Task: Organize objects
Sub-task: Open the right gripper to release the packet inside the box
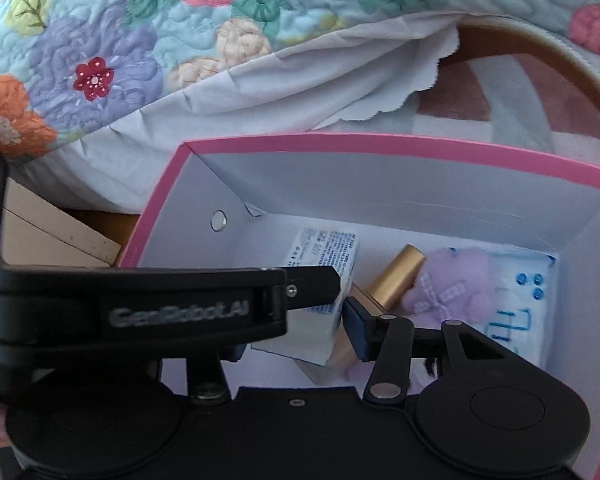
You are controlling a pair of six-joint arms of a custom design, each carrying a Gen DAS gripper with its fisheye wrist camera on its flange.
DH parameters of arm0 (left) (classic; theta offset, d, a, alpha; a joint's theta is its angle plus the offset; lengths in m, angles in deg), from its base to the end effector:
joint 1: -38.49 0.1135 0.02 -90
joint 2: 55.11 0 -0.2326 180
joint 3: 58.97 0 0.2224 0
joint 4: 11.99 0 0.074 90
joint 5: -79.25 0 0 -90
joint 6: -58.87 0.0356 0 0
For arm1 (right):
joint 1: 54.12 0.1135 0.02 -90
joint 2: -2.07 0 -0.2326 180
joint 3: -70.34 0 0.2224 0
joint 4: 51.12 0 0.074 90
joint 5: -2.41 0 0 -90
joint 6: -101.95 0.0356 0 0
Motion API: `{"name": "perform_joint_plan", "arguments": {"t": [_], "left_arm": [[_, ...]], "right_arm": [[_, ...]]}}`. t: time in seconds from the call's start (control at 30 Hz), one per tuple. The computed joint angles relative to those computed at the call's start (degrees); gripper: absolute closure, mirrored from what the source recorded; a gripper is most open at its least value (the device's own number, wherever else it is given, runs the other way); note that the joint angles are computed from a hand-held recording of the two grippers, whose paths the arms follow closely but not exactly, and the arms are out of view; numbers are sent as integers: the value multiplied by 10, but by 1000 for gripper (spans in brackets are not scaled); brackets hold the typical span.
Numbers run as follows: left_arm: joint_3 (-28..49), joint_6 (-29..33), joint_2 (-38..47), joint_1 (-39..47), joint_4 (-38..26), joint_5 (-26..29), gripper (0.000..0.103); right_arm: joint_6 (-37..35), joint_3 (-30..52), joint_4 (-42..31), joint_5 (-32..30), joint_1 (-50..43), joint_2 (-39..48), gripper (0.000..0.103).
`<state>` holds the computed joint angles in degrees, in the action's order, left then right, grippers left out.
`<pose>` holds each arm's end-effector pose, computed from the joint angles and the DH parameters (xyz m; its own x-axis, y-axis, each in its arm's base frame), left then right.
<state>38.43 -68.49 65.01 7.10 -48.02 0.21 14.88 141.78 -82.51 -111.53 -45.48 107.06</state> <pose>0.3366 -0.2133 0.1357 -0.9415 -0.1235 -0.3137 0.0305 0.8955 -0.4440 0.3049 0.0609 0.1188 -0.9101 -0.0910 -0.4042 -0.2610 0.8836 0.3888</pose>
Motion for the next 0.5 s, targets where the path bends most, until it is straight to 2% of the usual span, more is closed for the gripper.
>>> {"name": "perform_joint_plan", "arguments": {"t": [0.17, 0.27, 0.37, 0.5], "left_arm": [[-16, 3, 1, 15, 23, 7, 67], [-25, 11, -3, 16, 36, -9, 67], [-19, 9, 3, 18, 35, -11, 67], [-20, 12, -3, 17, 35, -24, 65]], "right_arm": [[-4, 12, 6, -11, 7, 18, 44], [-1, 4, 35, -12, 13, 26, 44], [19, 22, 19, -4, 22, 40, 44], [-17, 43, -22, 20, 40, 39, 42]]}}
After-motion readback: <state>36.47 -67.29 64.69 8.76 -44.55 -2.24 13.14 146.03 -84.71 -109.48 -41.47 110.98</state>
